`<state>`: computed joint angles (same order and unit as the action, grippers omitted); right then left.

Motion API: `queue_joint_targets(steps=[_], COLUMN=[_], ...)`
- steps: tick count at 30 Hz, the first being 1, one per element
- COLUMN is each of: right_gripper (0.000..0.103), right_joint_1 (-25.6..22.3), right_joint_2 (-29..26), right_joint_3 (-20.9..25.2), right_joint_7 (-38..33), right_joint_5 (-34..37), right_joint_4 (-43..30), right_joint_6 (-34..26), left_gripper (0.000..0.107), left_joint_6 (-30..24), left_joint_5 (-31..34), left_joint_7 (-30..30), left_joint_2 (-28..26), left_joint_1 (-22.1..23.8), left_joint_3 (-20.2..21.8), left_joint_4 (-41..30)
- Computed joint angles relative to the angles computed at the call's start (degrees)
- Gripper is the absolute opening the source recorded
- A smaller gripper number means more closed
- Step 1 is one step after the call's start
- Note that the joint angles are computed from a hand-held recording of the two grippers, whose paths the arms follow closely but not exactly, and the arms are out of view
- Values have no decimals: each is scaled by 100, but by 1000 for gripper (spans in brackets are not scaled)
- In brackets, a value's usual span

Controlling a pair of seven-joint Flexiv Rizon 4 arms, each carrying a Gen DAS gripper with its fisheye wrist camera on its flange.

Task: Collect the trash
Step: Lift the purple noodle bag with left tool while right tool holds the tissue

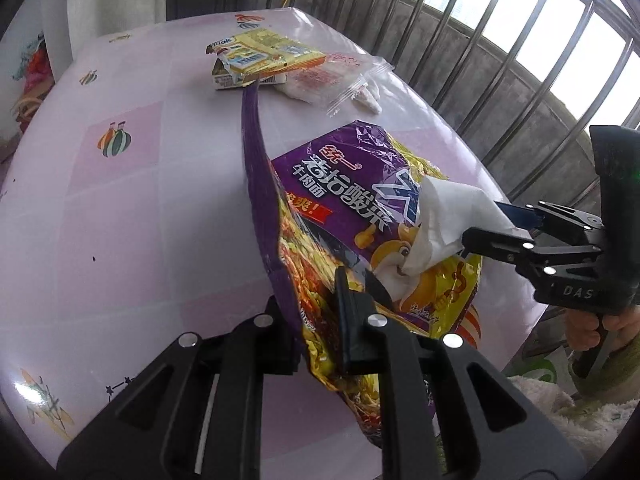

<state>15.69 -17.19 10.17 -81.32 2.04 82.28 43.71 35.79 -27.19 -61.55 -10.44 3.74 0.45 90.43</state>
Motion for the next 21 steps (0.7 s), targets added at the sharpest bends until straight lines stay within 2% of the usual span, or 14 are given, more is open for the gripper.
queue_joint_targets(steps=[3, 8, 16, 21], right_gripper=[53, 41, 23, 15], right_joint_1=[68, 112, 39, -36], right_joint_2=[-11, -63, -106, -112], right_joint_3=[-59, -101, -101, -69], right_joint_7=[156, 308, 540, 603], right_joint_5=[-193, -389, -306, -100], right_joint_4=[43, 0, -91, -178], right_joint_6=[-2, -34, -71, -108], left_gripper=[12, 12, 12, 12], left_joint_6=[0, 25, 82, 122], left_joint_5=[64, 133, 211, 262], left_joint_7=[-3, -8, 26, 50], left_joint_2=[4, -10, 1, 12], left_joint_1=[-15, -32, -58, -72], left_joint_3=[0, -4, -6, -3], left_joint_4=[-7, -31, -10, 7])
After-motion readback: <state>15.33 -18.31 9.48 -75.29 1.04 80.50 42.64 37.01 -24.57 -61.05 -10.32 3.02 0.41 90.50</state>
